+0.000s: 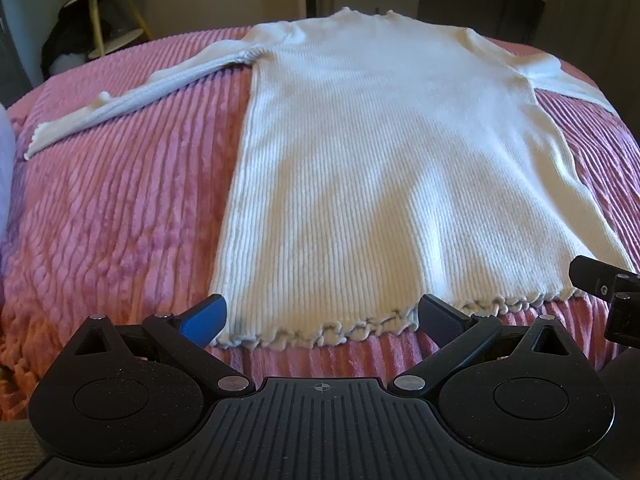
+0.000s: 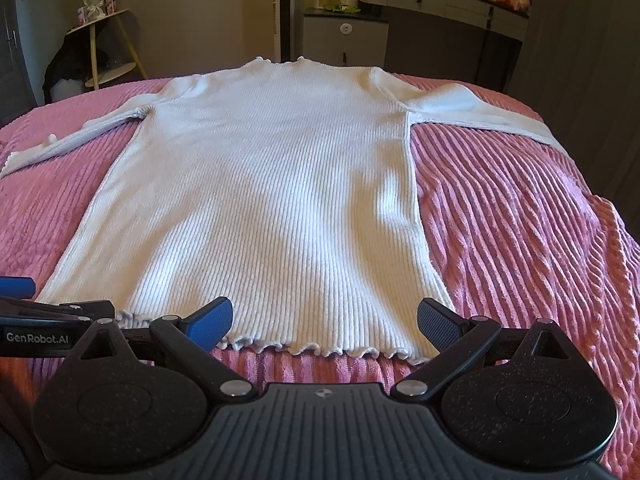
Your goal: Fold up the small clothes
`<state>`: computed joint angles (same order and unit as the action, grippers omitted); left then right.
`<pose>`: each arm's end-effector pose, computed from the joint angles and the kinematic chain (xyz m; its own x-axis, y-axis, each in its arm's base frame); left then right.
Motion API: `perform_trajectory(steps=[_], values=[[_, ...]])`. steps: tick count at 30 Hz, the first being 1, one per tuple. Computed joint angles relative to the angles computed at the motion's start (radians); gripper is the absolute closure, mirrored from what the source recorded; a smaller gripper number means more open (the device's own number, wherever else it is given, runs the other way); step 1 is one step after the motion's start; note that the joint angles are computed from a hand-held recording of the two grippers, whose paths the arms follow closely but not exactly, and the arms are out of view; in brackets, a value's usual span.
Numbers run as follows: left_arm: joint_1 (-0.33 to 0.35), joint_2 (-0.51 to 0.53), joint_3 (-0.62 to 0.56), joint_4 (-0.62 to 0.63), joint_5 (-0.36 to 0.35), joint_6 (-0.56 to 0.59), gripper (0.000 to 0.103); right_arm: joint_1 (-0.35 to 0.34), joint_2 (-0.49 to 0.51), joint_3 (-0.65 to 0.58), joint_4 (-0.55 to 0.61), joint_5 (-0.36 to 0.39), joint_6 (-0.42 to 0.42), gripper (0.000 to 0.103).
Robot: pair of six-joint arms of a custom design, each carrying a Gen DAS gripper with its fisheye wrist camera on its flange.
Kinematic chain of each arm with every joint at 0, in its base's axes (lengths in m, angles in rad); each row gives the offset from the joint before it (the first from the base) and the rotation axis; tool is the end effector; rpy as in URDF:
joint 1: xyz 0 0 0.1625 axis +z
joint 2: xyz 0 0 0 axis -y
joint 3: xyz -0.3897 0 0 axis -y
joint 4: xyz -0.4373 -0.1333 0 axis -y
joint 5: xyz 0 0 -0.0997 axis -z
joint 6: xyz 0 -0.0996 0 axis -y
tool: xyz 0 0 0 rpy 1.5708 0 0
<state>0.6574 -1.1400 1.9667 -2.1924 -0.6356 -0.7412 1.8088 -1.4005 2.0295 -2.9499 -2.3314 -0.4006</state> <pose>-0.3006 -0.5017 0.1167 -0.6952 0.0166 -0.7187 0.4143 0.8262 -0.3817 0.1905 -0.5113 0.3045 -0.6830 -0.0140 0.7303 -0.4766 0.7662 -0.4311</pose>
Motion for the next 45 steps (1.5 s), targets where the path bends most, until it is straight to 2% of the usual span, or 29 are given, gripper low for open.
perform_trajectory(steps=[16,23,29,31,33,36,39,40,42,45], values=[[0.006,0.02,-0.016,0.013,-0.006,0.021,0.0,-0.018,-0.005,-0.008,0.038,0.033,0.02,0.004],[0.02,0.035,-0.042,0.041,-0.035,0.015,0.0,-0.035,-0.03,-0.008,0.082,0.087,0.048,0.004],[0.036,0.052,-0.069,0.064,-0.055,0.022,0.0,-0.065,-0.054,-0.02,0.159,0.159,0.11,0.004],[0.038,0.058,-0.076,0.076,-0.051,0.021,0.0,-0.082,-0.071,-0.024,0.187,0.208,0.138,0.004],[0.033,0.064,-0.083,0.075,-0.033,0.034,0.0,-0.113,-0.099,-0.026,0.21,0.304,0.16,0.004],[0.032,0.094,-0.112,0.014,-0.007,0.095,0.0,-0.184,-0.126,-0.028,0.128,0.459,0.152,0.004],[0.055,0.171,-0.199,-0.076,0.005,0.16,0.0,-0.262,-0.093,-0.052,-0.13,0.542,0.13,0.004],[0.065,0.208,-0.242,-0.108,0.013,0.18,0.0,-0.286,-0.073,-0.081,-0.182,0.557,0.137,0.004],[0.083,0.283,-0.315,-0.213,0.032,0.248,0.0,-0.34,-0.033,-0.175,-0.195,0.584,0.216,0.004],[0.121,0.411,-0.419,-0.434,0.049,0.417,0.0,-0.414,0.049,-0.33,-0.212,0.602,0.362,0.006]])
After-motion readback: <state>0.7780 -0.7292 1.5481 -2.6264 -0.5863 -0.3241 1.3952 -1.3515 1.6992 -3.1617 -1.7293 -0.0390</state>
